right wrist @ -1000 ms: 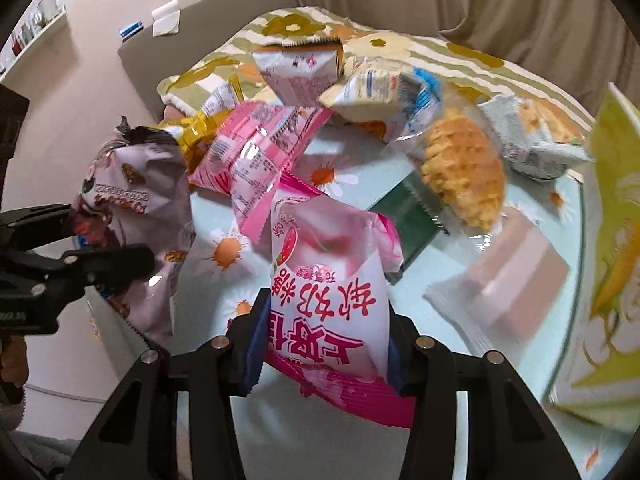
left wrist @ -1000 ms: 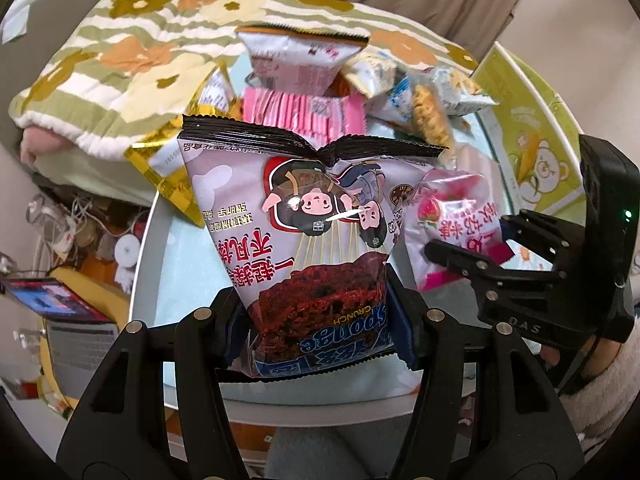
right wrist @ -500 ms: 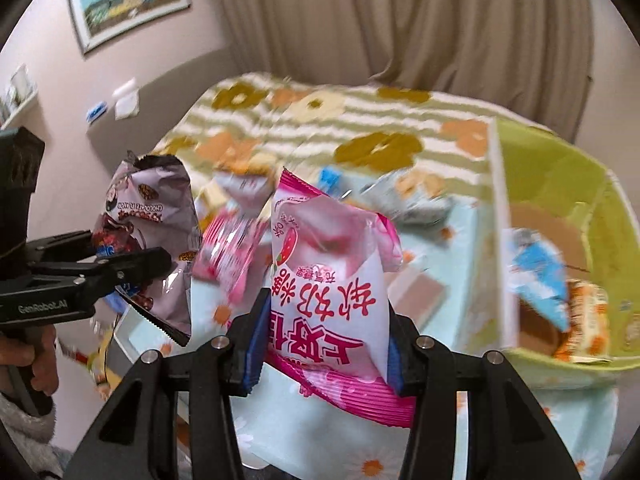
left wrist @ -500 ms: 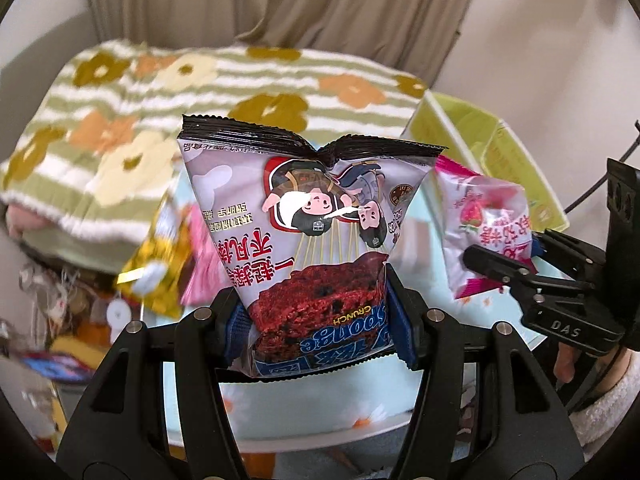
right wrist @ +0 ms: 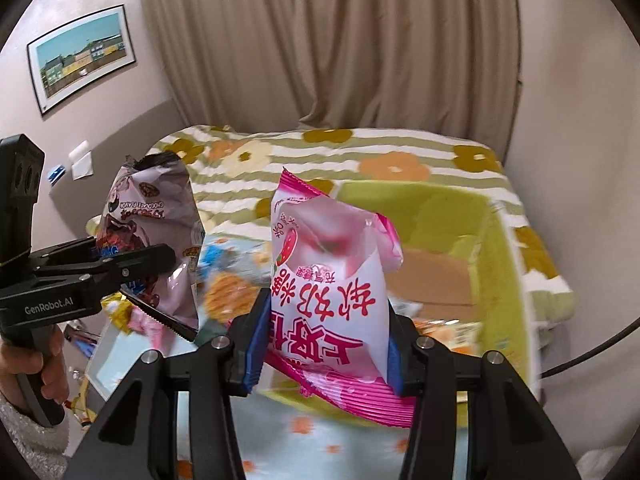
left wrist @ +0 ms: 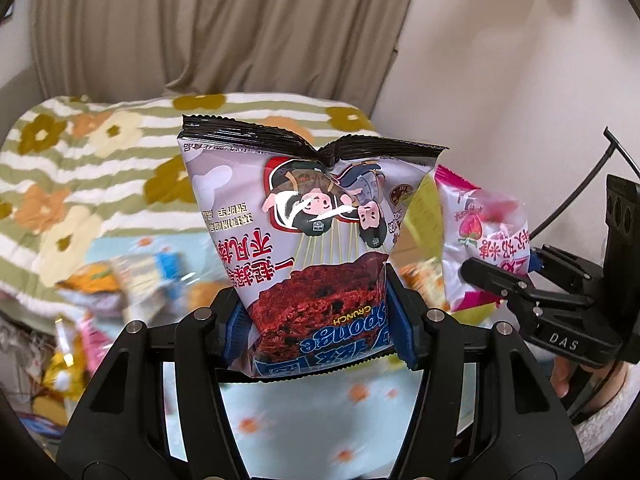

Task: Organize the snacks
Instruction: 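Carry both bags over the yellow box and open both tools to drop them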

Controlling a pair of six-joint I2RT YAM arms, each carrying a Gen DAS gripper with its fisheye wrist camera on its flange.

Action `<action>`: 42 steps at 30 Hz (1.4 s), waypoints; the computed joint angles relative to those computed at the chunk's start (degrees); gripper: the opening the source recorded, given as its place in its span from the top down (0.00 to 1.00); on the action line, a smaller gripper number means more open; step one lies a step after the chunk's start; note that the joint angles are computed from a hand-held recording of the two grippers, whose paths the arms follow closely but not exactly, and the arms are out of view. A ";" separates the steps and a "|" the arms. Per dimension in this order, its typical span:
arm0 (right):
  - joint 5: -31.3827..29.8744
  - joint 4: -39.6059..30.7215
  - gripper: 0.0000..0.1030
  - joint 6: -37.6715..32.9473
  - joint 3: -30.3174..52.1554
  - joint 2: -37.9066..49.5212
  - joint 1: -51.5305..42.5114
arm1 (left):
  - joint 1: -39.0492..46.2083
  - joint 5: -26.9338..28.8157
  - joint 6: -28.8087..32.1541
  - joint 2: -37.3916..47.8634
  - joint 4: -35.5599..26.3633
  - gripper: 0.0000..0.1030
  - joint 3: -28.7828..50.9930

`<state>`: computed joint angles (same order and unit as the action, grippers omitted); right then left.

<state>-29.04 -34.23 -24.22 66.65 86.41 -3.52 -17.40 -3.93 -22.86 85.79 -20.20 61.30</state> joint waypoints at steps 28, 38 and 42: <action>0.93 -9.35 0.57 -0.28 29.14 28.82 -9.15 | -2.69 4.11 2.85 59.94 -31.24 0.09 75.28; 2.27 -10.24 0.57 -0.64 28.86 29.38 -7.97 | -2.25 3.23 1.66 45.62 -19.84 0.09 50.83; 1.81 -11.35 0.57 -0.47 30.27 30.67 -7.32 | -2.51 2.71 1.43 42.91 -18.08 0.09 46.49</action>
<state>-27.23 -45.58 -24.69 96.91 117.08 -10.84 -19.91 -1.23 -21.43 128.70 -38.28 107.79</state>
